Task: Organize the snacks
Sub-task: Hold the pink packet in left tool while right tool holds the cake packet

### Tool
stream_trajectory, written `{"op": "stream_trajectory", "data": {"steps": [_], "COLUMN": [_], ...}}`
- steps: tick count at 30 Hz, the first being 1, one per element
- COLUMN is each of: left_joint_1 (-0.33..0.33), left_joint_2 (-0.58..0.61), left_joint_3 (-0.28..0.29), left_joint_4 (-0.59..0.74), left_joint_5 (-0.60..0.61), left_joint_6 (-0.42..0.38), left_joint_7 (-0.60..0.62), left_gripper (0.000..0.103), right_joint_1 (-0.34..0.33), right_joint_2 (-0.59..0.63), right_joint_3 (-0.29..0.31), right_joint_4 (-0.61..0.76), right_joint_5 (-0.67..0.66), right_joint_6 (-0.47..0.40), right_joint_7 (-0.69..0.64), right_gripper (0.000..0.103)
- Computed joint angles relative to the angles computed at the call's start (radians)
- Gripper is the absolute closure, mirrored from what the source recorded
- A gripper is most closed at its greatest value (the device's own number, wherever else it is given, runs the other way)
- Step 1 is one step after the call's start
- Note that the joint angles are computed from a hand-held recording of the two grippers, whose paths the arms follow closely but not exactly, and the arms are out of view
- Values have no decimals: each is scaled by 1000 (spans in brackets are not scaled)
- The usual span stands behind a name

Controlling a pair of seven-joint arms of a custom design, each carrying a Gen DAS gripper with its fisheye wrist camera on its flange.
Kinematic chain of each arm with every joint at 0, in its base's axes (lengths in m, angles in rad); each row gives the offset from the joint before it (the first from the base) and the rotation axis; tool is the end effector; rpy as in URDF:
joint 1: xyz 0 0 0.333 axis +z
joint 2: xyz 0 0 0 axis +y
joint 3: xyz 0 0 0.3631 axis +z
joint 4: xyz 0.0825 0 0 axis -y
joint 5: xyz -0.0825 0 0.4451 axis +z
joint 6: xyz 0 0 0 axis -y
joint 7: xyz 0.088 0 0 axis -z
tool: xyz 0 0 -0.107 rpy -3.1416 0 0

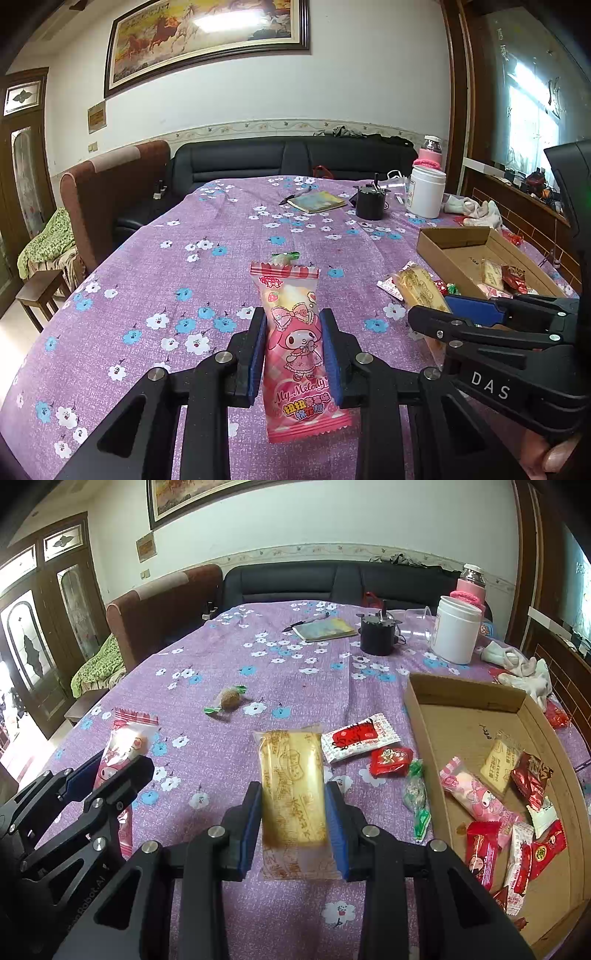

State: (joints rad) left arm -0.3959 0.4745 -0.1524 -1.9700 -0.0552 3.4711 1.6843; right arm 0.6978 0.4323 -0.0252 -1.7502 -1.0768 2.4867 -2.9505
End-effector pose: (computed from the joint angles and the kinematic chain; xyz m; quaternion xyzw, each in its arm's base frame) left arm 0.6291 -0.3608 0.3527 -0.4275 0.7578 -0.4315 0.2383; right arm 0.5855 0.4742 0.3624 -0.5478 0.7369 -0.2864 0.2737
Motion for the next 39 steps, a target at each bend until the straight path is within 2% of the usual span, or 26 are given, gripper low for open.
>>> {"op": "stream_trajectory", "data": {"steps": [25, 39], "left_joint_1": [-29, -53], "left_joint_2": [-4, -4], "left_joint_3": [27, 42], "left_joint_4": [-4, -10], "left_joint_5": [-40, -80], "left_joint_6": [-2, 29], "left_joint_7": [31, 68], "left_gripper": [74, 74], "right_joint_1": [0, 4], "right_joint_2": [-1, -7], "right_joint_3": [1, 1], "right_joint_4": [2, -3], "right_joint_5": [14, -7], "right_joint_6": [9, 11], "right_joint_7": [-7, 11], "right_gripper": [71, 71]}}
